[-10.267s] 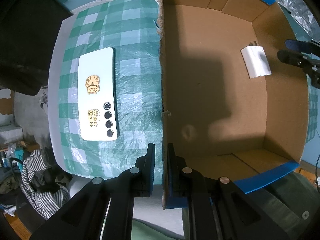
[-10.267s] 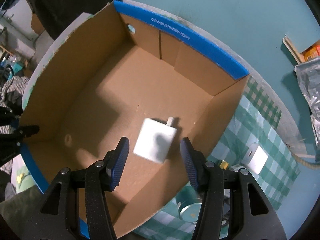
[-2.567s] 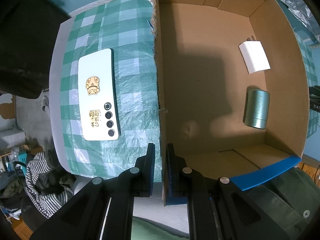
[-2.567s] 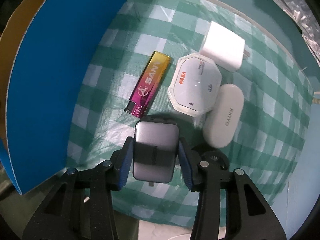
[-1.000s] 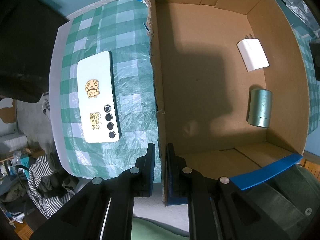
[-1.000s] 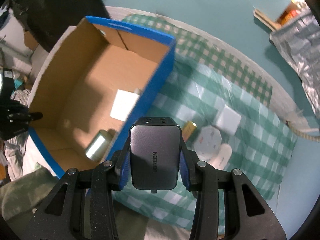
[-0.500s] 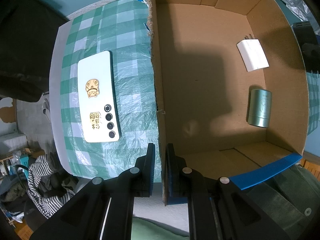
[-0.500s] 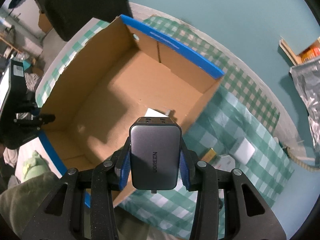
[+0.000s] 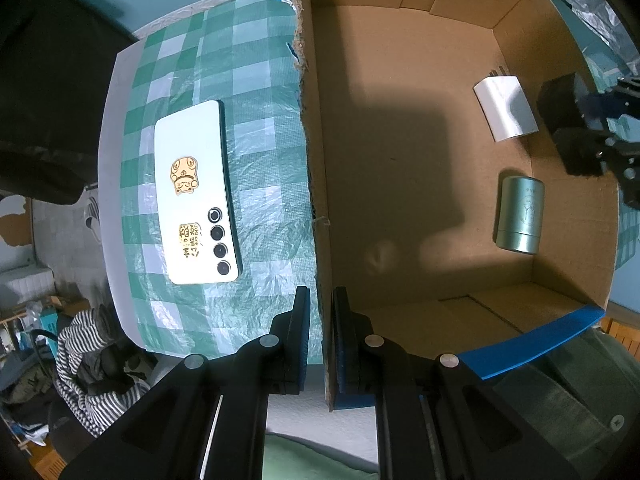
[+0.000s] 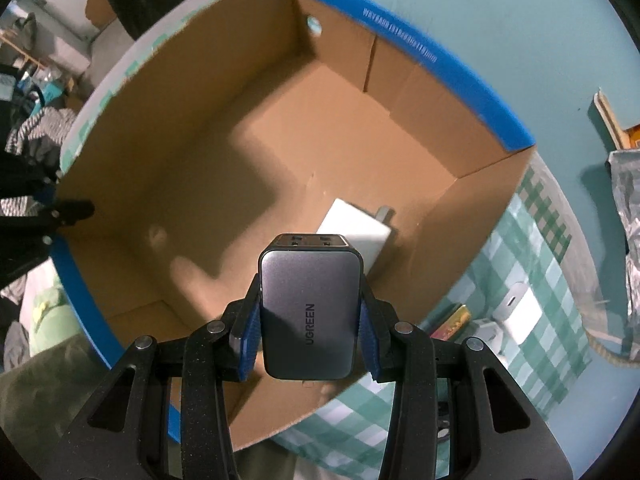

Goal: Organize rigid objects
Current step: 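Carry the grey power bank with the right gripper and release it in the box, then return the right gripper to the items and grasp the black round fan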

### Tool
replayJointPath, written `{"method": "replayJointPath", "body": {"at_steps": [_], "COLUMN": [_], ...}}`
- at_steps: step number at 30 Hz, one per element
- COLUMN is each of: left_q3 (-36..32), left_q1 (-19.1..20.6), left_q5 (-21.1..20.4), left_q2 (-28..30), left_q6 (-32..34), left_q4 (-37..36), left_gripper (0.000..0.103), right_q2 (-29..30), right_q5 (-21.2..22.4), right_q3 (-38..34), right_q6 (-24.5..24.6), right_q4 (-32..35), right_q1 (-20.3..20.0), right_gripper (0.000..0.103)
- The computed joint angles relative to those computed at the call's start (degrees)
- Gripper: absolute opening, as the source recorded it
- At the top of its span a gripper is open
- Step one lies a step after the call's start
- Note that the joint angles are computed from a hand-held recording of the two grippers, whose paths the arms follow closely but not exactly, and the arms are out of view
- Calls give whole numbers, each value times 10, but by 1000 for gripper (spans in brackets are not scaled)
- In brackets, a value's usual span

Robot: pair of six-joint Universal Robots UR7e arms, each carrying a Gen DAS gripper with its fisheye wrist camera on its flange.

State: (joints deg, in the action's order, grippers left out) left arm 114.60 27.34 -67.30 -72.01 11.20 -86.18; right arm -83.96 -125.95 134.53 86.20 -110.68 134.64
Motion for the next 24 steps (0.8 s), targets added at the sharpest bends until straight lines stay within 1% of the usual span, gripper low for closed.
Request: {"method": "replayJointPath", "body": {"at_steps": [4,6,8,10,15,19,21,23,24], "left_q3": [0,1,1,3,3,0,1,0,0], "left_q1": [0,-1,-1,-2,-3,-1,-1,0,0], "left_q5": [-1,-1,-1,1,0,-1,0,1,1], "left_q2": [0,0,0,0,-1,1,0,2,2], "left_q6": [-1,-1,-1,-2,0,-2,-1,-1,-1], "left_q4": [1,1,1,1,0,0,0,0,0], "left_gripper": [11,11,11,11,11,11,11,11,11], "right_q2": [2,4,6,5,-10,-23,-31,-26,-27], "right_q5": [8,4,-4,-13,-20,-26,-29,-27,-29], "right_q3": [7,5,0,-11,-20,-24,-23,-36,-40], "right_q6": [2,8,17,36,69,100,109,139,149], "right_q4": [-4,-2,10,36,70,95,95,125,135], "right_q1": [-5,0,4,10,21,36,45,58,64], "right_gripper": [40,40,40,40,41,54,55,61,61]}}
